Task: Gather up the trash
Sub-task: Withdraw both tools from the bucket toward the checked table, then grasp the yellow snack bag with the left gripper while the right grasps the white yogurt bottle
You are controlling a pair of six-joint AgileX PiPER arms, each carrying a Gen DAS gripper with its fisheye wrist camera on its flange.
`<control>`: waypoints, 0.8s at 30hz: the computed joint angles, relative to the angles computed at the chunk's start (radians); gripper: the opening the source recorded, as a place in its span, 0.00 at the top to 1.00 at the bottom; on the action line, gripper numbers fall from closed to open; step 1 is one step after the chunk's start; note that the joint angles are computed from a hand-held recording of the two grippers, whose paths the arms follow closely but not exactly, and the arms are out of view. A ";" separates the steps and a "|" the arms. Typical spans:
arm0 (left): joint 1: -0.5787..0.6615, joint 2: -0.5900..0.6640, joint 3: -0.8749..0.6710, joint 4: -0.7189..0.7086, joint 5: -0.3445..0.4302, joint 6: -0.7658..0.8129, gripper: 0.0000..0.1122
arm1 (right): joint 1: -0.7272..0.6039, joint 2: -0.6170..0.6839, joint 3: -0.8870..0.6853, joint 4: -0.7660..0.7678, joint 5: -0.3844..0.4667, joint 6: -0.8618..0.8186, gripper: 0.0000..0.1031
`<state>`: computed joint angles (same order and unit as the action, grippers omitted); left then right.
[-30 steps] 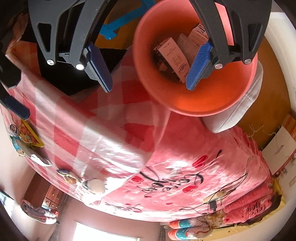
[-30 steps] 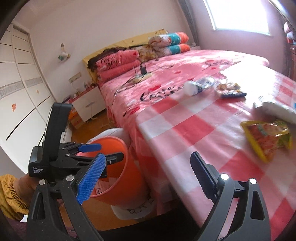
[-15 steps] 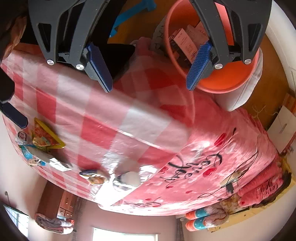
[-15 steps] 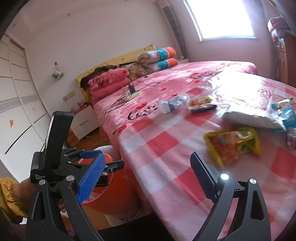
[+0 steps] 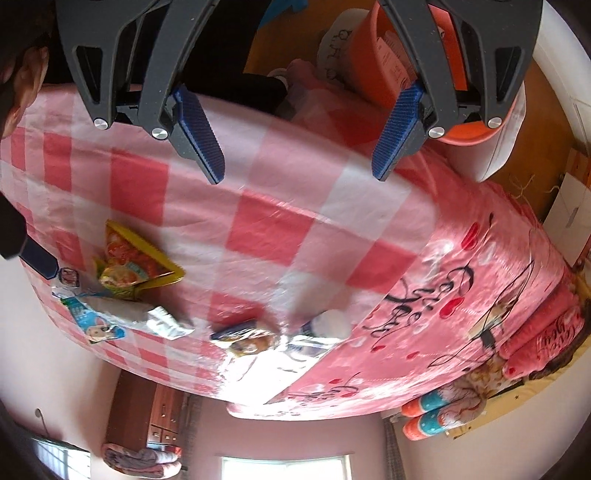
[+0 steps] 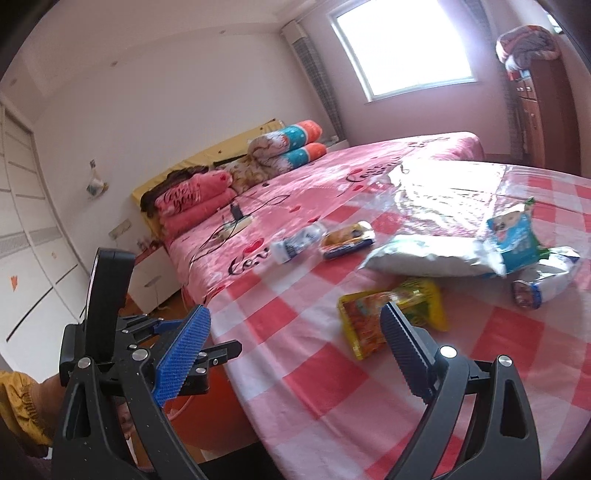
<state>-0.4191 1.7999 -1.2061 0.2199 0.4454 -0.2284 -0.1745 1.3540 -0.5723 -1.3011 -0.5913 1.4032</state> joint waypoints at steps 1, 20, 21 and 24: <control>-0.010 0.004 -0.013 -0.005 0.001 0.010 0.27 | -0.015 -0.004 0.004 -0.002 -0.009 0.003 0.11; -0.163 0.198 -0.342 -0.201 0.104 0.314 0.27 | -0.451 0.136 -0.070 -0.138 -0.190 0.222 0.11; -0.171 0.214 -0.363 -0.193 0.111 0.317 0.27 | -0.471 0.149 -0.082 -0.154 -0.198 0.242 0.11; -0.182 0.264 -0.432 -0.207 0.140 0.351 0.27 | -0.509 0.167 -0.109 -0.194 -0.198 0.276 0.11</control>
<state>-0.6013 2.0642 -1.6381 0.0125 0.5856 0.1231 -0.6831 1.5208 -0.6809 -1.4951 -0.7893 1.6789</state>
